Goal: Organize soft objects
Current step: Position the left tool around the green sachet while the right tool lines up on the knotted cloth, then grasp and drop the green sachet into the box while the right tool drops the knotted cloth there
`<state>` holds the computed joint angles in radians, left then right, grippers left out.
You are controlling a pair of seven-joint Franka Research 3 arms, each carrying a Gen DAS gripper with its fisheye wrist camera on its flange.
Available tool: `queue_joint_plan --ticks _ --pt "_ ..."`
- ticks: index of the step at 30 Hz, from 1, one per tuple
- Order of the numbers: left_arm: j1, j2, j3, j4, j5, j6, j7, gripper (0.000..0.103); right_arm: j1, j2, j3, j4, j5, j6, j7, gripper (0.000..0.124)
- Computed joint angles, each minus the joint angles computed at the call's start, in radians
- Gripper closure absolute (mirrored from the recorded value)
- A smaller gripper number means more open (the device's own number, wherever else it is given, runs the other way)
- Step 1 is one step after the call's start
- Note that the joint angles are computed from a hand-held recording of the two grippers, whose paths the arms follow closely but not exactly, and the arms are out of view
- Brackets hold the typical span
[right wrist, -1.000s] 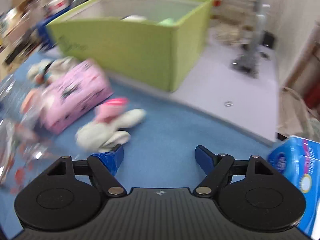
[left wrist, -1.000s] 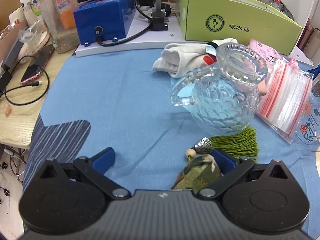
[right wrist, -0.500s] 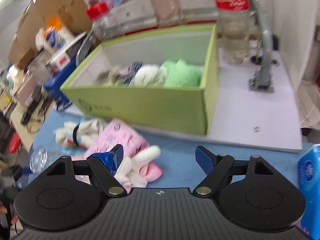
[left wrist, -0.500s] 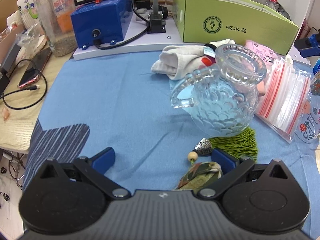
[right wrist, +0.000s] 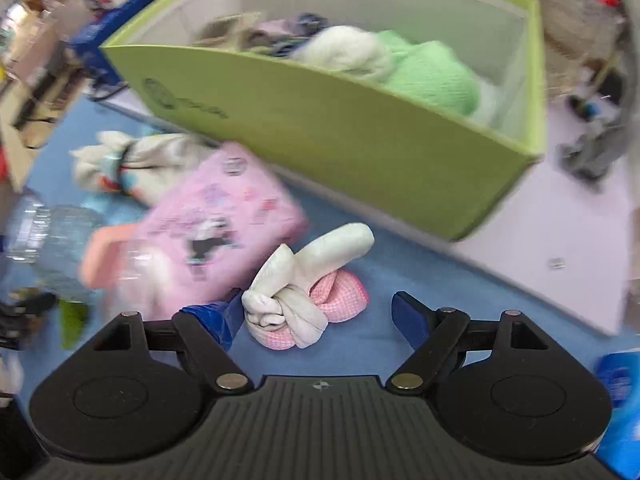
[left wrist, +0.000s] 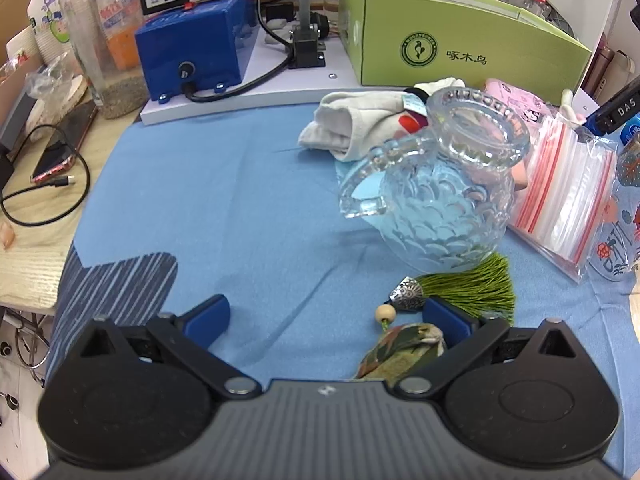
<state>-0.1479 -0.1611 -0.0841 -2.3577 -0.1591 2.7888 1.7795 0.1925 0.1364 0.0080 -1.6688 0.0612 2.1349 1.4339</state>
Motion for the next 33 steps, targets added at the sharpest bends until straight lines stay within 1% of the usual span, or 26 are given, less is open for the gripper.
queue_joint_plan --ticks 2,4,6,9,10,11,14,17,19,21,22,25,27,29,30,31,32,33 --pt "-0.002 0.002 0.001 -0.001 -0.005 0.005 0.007 0.001 0.004 -0.017 -0.017 -0.026 -0.095 0.003 0.067 0.057" --pt "-0.003 0.004 0.001 -0.001 -0.008 0.010 0.013 0.001 -0.010 -0.054 -0.024 -0.083 -0.089 0.045 0.104 0.057" --pt "-0.004 0.005 0.002 -0.001 -0.013 0.014 0.019 0.001 -0.022 -0.101 -0.020 -0.171 -0.053 0.147 0.109 0.057" --pt "-0.002 0.003 0.000 -0.003 -0.010 0.014 0.015 0.001 -0.020 -0.120 -0.004 -0.252 -0.092 0.277 0.146 0.057" --pt "-0.002 0.002 -0.001 -0.004 -0.008 0.016 0.011 0.001 -0.021 -0.129 -0.001 -0.284 -0.072 0.338 0.134 0.056" --pt "-0.001 0.000 -0.002 -0.008 -0.006 0.021 0.008 0.001 -0.020 -0.134 0.003 -0.303 -0.056 0.369 0.136 0.056" --pt "-0.012 -0.004 0.007 -0.019 -0.025 0.039 0.034 0.001 -0.020 -0.166 0.008 -0.380 -0.066 0.475 0.170 0.054" --pt "-0.033 -0.005 0.024 -0.023 -0.072 0.046 0.103 0.001 -0.028 -0.202 0.017 -0.453 -0.113 0.569 0.240 0.052" --pt "-0.044 -0.009 0.032 -0.026 -0.109 0.047 0.144 0.001 -0.035 -0.213 0.022 -0.473 -0.129 0.590 0.263 0.051" --pt "-0.054 -0.015 0.037 -0.029 -0.136 0.040 0.188 0.001 -0.041 -0.214 0.031 -0.468 -0.155 0.577 0.297 0.051" --pt "-0.066 -0.021 0.046 -0.028 -0.165 0.022 0.227 0.001 -0.042 -0.213 0.033 -0.461 -0.161 0.563 0.308 0.051" --pt "-0.107 -0.053 0.078 -0.038 -0.296 -0.033 0.383 0.001 -0.034 -0.212 0.032 -0.449 -0.137 0.537 0.286 0.051" --pt "-0.104 -0.065 0.065 -0.054 -0.307 -0.026 0.410 0.001 -0.034 -0.218 0.036 -0.456 -0.148 0.541 0.303 0.052" --pt "-0.103 -0.070 0.060 -0.066 -0.313 -0.005 0.419 0.006 -0.035 -0.216 0.043 -0.468 -0.180 0.568 0.344 0.053" --pt "-0.105 -0.074 0.063 -0.069 -0.327 -0.001 0.423 0.010 -0.035 -0.221 0.044 -0.478 -0.186 0.585 0.349 0.057" --pt "-0.106 -0.083 0.067 -0.075 -0.333 0.006 0.430 0.021 -0.034 -0.224 0.043 -0.487 -0.186 0.599 0.349 0.059" --pt "-0.112 -0.092 0.079 -0.075 -0.351 -0.006 0.448 0.039 -0.037 -0.232 0.044 -0.498 -0.195 0.613 0.355 0.068" --pt "-0.113 -0.101 0.085 -0.073 -0.362 -0.019 0.451 0.049 -0.039 -0.240 0.042 -0.510 -0.191 0.630 0.351 0.079"
